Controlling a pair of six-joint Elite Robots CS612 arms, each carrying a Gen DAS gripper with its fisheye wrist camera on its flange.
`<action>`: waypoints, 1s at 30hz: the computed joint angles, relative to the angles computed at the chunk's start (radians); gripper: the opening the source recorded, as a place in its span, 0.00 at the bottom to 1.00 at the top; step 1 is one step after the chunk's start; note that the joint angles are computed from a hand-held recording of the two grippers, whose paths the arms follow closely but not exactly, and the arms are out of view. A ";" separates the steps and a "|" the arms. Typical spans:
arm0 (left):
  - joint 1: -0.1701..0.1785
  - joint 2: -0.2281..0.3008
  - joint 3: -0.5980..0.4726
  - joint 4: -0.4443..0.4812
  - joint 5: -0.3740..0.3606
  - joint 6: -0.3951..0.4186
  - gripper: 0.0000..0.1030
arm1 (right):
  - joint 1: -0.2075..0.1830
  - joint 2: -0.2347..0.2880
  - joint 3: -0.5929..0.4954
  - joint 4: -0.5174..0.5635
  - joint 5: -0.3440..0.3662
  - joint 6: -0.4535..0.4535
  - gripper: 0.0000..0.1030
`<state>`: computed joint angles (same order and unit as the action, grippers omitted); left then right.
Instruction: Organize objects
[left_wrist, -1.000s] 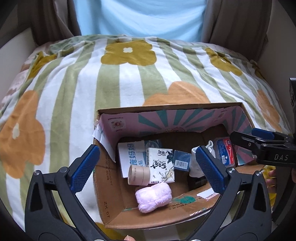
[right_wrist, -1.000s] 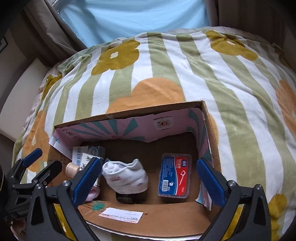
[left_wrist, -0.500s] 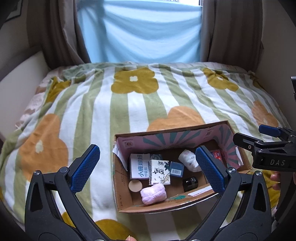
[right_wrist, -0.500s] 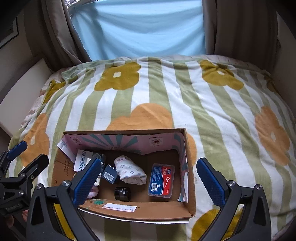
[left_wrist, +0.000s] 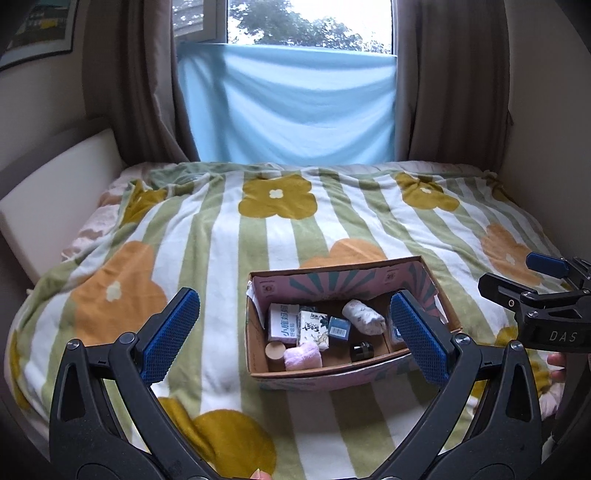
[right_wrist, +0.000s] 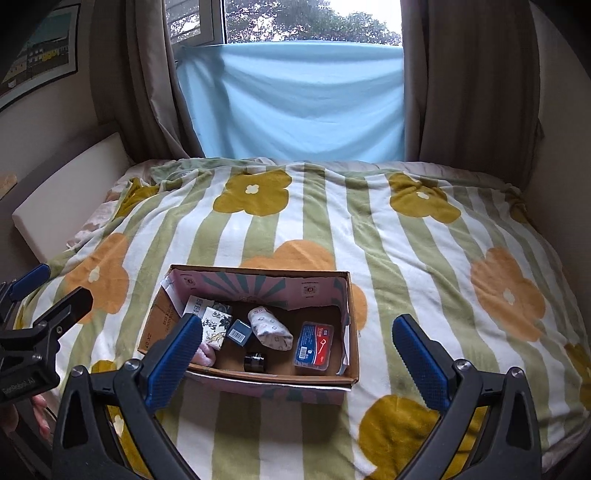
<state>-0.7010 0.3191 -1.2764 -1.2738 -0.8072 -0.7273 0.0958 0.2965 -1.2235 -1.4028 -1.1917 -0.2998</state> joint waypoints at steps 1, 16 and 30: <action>-0.004 0.005 -0.008 0.008 0.003 -0.013 1.00 | -0.003 0.010 -0.020 0.006 0.006 0.002 0.99; -0.041 0.040 -0.073 0.092 0.038 -0.098 1.00 | -0.023 0.081 -0.156 -0.010 0.008 -0.011 0.99; -0.035 0.044 -0.071 0.081 0.028 -0.110 1.00 | -0.019 0.081 -0.160 -0.015 0.010 -0.020 0.99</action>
<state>-0.7360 0.3631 -1.3474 -1.1931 -0.7787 -0.8371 0.0764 0.3771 -1.3831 -1.4174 -1.1816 -0.3195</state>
